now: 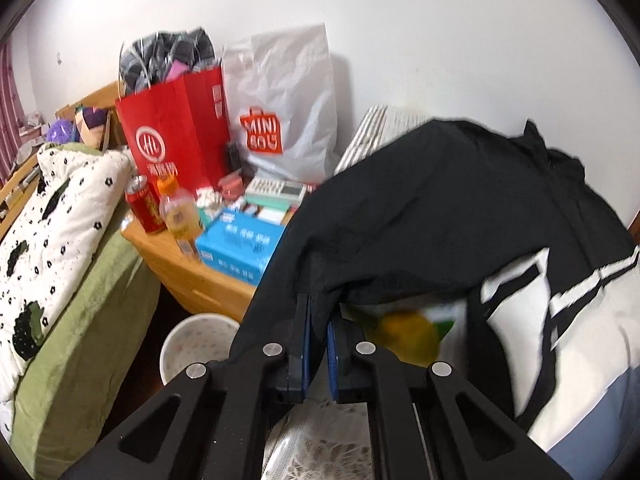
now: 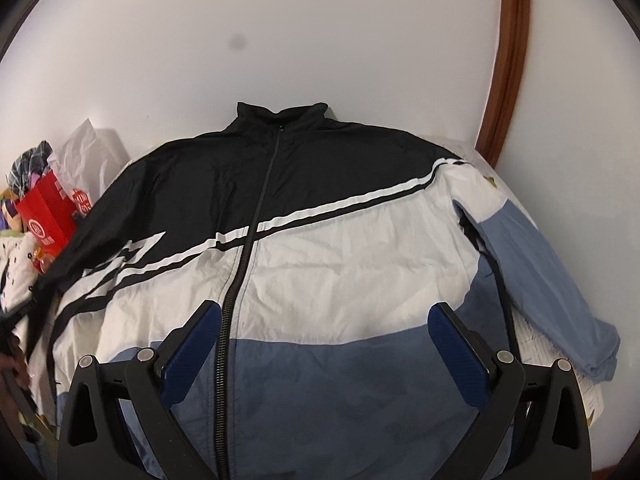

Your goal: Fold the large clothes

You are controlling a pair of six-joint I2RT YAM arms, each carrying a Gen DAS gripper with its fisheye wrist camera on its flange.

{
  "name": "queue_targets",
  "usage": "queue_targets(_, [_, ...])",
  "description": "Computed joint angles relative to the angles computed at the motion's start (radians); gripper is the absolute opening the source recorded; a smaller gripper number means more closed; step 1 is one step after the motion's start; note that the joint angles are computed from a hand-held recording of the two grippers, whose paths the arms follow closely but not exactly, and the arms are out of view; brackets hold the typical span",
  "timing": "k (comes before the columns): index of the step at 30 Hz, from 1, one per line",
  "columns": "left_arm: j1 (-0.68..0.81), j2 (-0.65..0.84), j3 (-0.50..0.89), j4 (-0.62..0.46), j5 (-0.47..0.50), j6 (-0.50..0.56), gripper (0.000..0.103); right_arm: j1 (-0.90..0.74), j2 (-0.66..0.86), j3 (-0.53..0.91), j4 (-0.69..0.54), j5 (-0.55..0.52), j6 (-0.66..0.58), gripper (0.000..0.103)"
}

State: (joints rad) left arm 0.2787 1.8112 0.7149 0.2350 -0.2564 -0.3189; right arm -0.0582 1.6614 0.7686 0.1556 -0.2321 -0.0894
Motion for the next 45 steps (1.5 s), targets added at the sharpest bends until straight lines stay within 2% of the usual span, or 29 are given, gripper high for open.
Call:
queue_targets(8, [-0.104,-0.078,0.142,-0.133,-0.033,0.018,0.006,-0.049,0.04,0.033,0.03,-0.042,-0.034,0.101])
queue_targets(14, [-0.233,-0.024,0.346,-0.217,-0.057,0.055,0.006,-0.11,0.054,0.045,0.037,-0.082,-0.06,0.101])
queue_targets(24, [-0.408,0.23,0.756,-0.371,-0.02,0.061,0.006,-0.228,0.132,0.106,0.071,-0.121,-0.083,0.101])
queue_targets(30, [-0.484,0.456,1.053,-0.512,0.0,0.059,0.006,-0.287,0.235,0.168,0.094,-0.142,-0.087,0.101])
queue_targets(32, [-0.498,0.525,1.133,-0.562,0.005,0.054,0.006,-0.299,0.267,0.19,0.09,-0.145,-0.086,0.098])
queue_targets(35, [-0.505,0.589,1.217,-0.623,0.03,0.036,0.007,-0.312,0.308,0.226,0.072,-0.163,-0.086,0.095])
queue_targets(40, [-0.516,0.63,1.266,-0.67,0.067,0.047,0.008,-0.292,0.345,0.263,0.065,-0.157,-0.1,0.092])
queue_targets(44, [-0.518,0.65,1.302,-0.72,0.136,0.074,0.011,-0.261,0.332,0.245,0.09,-0.135,-0.115,0.092])
queue_targets(45, [-0.521,0.648,1.299,-0.727,0.145,0.083,0.015,-0.253,0.324,0.238,0.09,-0.134,-0.117,0.092])
